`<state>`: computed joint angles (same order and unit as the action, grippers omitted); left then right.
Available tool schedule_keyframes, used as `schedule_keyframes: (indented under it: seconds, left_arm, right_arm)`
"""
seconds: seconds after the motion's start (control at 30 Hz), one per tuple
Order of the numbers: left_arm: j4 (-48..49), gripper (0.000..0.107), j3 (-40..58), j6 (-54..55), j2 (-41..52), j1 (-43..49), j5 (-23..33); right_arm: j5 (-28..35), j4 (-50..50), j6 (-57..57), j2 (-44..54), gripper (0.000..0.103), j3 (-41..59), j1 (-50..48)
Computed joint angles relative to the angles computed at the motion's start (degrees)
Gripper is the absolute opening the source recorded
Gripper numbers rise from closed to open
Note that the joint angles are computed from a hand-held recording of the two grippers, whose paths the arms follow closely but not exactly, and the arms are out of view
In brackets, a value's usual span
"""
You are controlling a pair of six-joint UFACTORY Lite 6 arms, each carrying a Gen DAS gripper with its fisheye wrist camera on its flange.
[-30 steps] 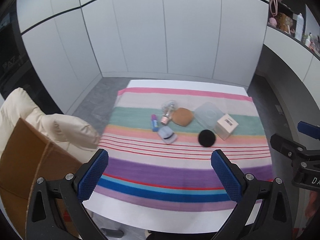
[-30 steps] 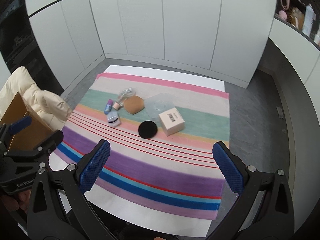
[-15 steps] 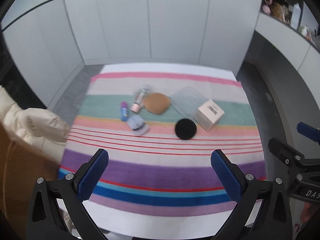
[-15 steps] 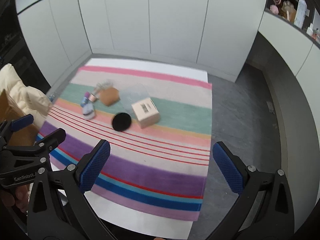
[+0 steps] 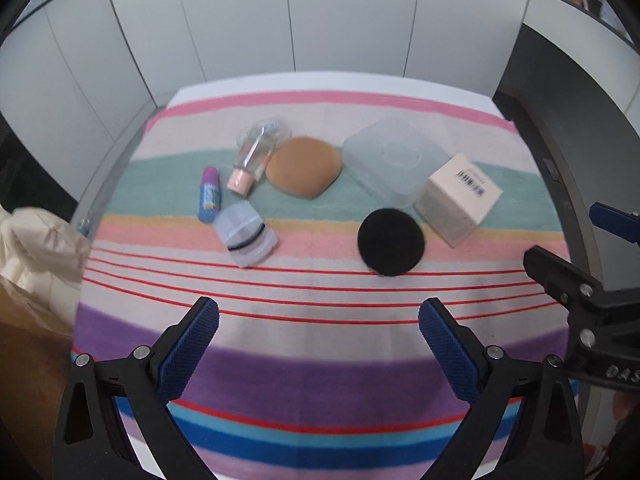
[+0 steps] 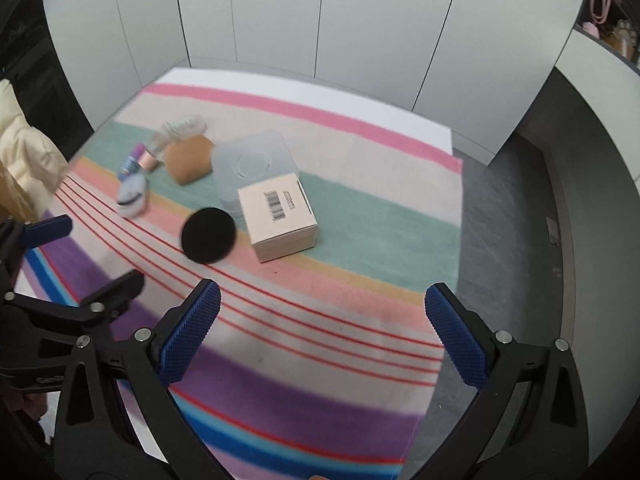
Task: Organize objects
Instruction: 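Grasp the beige barcode box with the right tool while the left tool grasps the black sponge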
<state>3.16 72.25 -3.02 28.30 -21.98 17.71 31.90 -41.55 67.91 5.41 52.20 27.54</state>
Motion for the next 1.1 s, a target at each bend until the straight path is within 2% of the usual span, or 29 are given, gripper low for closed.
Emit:
schedule_keyframes:
  seconds: [0.1,0.23,0.33,0.43,0.5,0.6,0.67,0.77,0.9,0.97,1.1]
  left_arm:
    - [-5.51,0.096,0.6,5.74,2.96,0.54,-1.68]
    - [-7.94,0.096,0.72,7.91,5.65,0.12,-4.57]
    - [-13.83,0.095,1.1,13.18,6.98,-0.04,-5.46]
    - [-14.88,0.095,3.91,13.03,9.77,-0.86,-5.19]
    - [-14.73,0.095,6.03,11.92,11.63,-1.75,-5.31]
    - [-8.7,0.093,9.59,5.65,14.42,-3.56,-5.88]
    - [-0.52,0.091,12.83,-2.29,16.63,-5.03,-5.37]
    - [4.61,0.084,15.98,-7.44,18.71,-6.43,-5.38]
    - [1.05,0.049,19.25,-3.62,19.5,-7.22,-2.42]
    - [-4.28,0.048,19.88,0.97,19.21,-6.91,0.05]
    - [-2.38,0.047,15.76,-0.72,14.79,-7.2,-0.08]
  right_arm:
    - [-5.44,-3.84,1.58,4.55,0.103,0.56,-2.29]
    - [-12.42,-7.66,2.42,11.1,0.102,3.78,-5.0]
    - [-14.17,-8.05,1.27,16.59,0.096,8.04,-5.85]
    - [-16.19,-5.57,-1.76,20.85,0.082,11.78,-7.4]
    - [-18.11,-0.91,-7.86,22.35,0.058,13.39,-8.59]
    - [-19.87,1.32,-11.65,21.8,0.055,12.69,-10.07]
    - [-20.33,-3.69,-6.51,20.4,0.055,10.73,-10.64]
    - [-20.09,-10.28,0.72,18.66,0.054,7.64,-11.48]
    - [-20.53,-13.38,5.08,15.82,0.054,4.01,-12.91]
    - [-20.92,-12.41,4.9,14.39,0.054,2.57,-13.57]
    - [-19.94,-8.28,2.73,10.32,0.054,-0.4,-13.12]
